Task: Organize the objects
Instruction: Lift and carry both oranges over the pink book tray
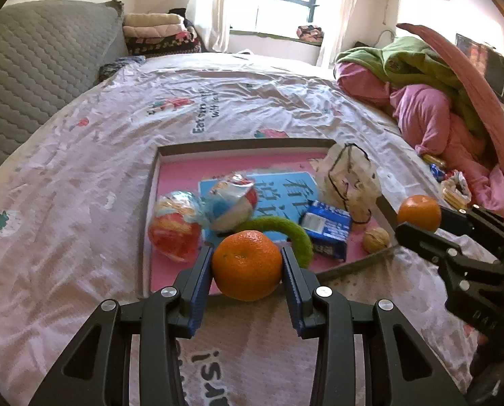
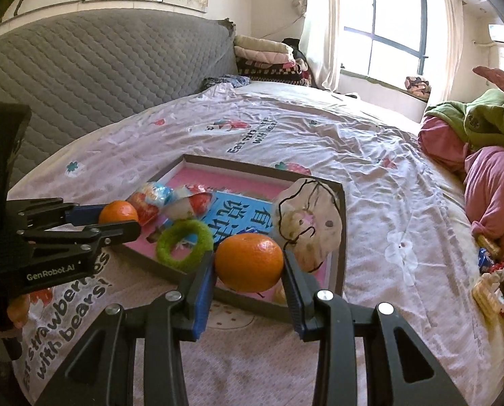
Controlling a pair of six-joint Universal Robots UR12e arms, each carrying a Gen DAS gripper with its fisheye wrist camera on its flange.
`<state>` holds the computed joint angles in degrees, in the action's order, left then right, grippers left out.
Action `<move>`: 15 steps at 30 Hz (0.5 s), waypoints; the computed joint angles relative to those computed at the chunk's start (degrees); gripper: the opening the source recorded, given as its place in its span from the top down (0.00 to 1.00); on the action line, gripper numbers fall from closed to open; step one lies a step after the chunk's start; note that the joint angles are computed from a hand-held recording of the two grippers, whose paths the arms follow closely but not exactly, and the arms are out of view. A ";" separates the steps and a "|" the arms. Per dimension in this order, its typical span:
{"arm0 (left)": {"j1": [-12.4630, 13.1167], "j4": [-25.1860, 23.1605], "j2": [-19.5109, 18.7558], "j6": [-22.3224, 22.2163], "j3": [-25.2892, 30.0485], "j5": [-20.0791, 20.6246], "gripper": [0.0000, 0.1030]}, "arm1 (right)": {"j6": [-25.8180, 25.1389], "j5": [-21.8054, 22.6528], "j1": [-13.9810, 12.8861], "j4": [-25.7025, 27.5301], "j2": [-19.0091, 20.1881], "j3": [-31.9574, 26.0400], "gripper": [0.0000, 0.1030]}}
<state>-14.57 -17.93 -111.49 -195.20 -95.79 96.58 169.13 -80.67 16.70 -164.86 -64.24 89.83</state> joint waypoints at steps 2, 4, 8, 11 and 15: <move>0.29 0.12 0.02 0.18 0.02 0.60 0.61 | 0.03 -0.25 -0.12 0.01 0.28 -0.46 0.62; 0.65 0.24 0.03 0.02 0.02 1.07 0.61 | 0.14 -0.50 -0.19 0.12 0.57 -0.97 0.62; 1.38 -0.08 -0.12 -0.34 0.14 1.89 0.61 | 0.30 -0.89 -0.29 0.28 1.52 -2.33 0.62; 1.96 -0.43 -0.35 -0.23 0.25 1.88 0.61 | 0.32 -1.16 -0.36 0.55 2.21 -3.25 0.62; 2.31 -0.59 -0.94 -0.20 0.40 2.35 0.61 | 0.36 -1.32 -0.39 0.73 2.88 -3.89 0.62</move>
<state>-12.26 -18.53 -112.43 -195.40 -95.39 98.93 169.49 -81.99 16.31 -164.13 -61.36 85.94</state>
